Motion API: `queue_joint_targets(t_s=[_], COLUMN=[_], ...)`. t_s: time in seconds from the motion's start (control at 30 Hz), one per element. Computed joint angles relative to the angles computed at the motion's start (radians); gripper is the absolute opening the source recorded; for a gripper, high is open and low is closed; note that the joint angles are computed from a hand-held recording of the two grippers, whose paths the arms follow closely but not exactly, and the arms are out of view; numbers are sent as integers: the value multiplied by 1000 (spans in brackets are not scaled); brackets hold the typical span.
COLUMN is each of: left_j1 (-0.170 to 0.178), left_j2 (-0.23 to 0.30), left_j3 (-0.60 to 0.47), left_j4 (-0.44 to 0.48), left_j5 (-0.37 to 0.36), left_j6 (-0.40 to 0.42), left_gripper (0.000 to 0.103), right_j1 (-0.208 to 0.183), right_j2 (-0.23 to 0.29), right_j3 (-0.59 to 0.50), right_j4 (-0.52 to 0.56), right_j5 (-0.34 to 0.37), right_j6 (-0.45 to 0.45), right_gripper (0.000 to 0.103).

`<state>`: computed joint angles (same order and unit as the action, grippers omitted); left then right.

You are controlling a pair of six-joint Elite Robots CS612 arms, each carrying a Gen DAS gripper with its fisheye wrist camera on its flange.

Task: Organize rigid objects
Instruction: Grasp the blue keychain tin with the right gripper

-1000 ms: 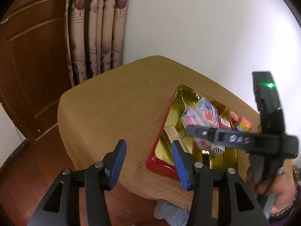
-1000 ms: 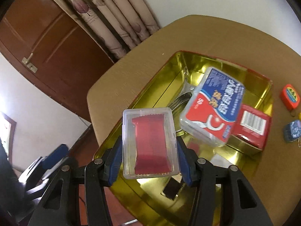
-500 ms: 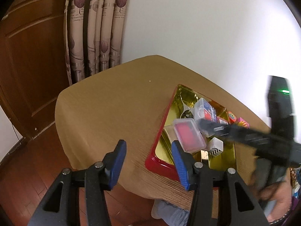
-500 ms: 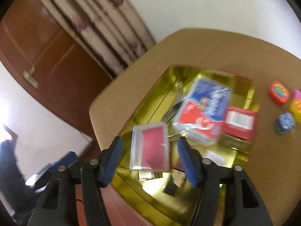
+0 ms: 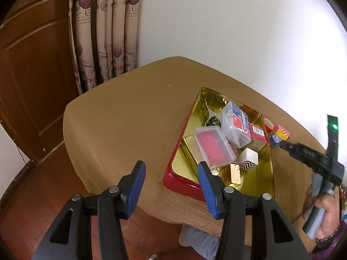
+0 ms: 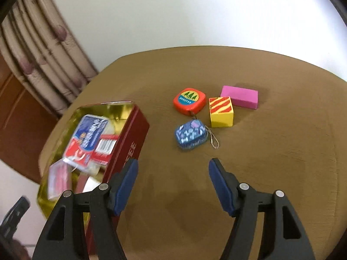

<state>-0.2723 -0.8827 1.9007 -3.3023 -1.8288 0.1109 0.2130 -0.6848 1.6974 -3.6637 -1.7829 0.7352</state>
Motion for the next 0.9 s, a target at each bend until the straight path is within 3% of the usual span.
queue_joint_targets(t_s=[0.17,0.33,0.4,0.53,0.63,0.77,0.9], left_j1=[1,7,11,13,11,3,-2], left_j2=[3,9,12,13,11,7,3], left_j3=[-14,-29,-36,-42,-39,-28,-8], left_j4=[57,90,111,135,140,119,63], left_j5=[-12,-29,-42,-48,-39,-13,-16], left_j6=[17,5,-1,-9,-5,13,47], left_gripper=[51,51,51,51,51,51,51], right_j1=[7,-3,-11,-2,2,7,12], right_j2=[9,19,27,30,26,21,9], right_j3=[-64,-88,-95,-107,-100,-33,88], right_j4=[119,167,172,207,216,110,-4], right_j5=[-86,-89,-53,-96,-94,-57,-85], right_j6=[59,164,197,192,160,113,94], right_gripper=[60,59,58,41,40,40,40])
